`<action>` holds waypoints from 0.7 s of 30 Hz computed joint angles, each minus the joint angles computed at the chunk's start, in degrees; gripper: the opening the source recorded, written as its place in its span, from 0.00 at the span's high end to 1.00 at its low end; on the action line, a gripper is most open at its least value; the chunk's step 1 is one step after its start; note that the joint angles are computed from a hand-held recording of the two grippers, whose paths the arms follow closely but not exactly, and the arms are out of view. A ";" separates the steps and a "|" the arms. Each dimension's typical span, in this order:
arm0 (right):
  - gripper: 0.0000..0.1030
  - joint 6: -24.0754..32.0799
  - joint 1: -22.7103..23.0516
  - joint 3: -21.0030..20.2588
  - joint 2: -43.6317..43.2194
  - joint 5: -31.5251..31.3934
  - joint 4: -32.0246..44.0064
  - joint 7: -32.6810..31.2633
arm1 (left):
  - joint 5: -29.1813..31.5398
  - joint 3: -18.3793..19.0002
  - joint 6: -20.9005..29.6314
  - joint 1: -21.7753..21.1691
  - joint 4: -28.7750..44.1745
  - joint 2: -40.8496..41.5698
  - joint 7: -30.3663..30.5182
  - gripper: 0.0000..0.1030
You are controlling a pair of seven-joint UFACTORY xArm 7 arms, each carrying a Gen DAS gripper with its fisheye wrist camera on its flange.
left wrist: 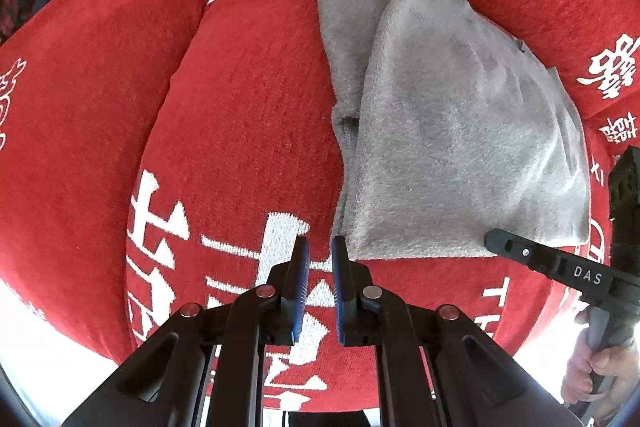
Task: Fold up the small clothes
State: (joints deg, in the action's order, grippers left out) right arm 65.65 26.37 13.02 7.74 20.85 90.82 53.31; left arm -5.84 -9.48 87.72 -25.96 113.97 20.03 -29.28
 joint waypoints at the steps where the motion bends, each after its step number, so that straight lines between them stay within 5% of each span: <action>1: 0.93 0.09 0.04 0.04 0.09 -0.08 0.09 -0.22 | 0.63 0.06 0.64 -0.37 0.91 0.50 -0.49 0.89; 12: 0.85 1.61 1.27 0.39 1.13 -3.34 2.45 0.51 | 2.42 0.79 0.77 -0.84 2.37 1.44 -3.61 0.85; 14: 0.78 2.55 1.63 0.44 2.04 -4.22 4.06 0.31 | 3.32 0.91 2.03 -1.17 3.09 1.66 -3.97 0.10; 21: 0.63 7.36 3.44 0.30 5.05 -8.61 10.46 -0.20 | 6.04 1.28 1.50 -2.04 4.76 2.11 -5.05 0.05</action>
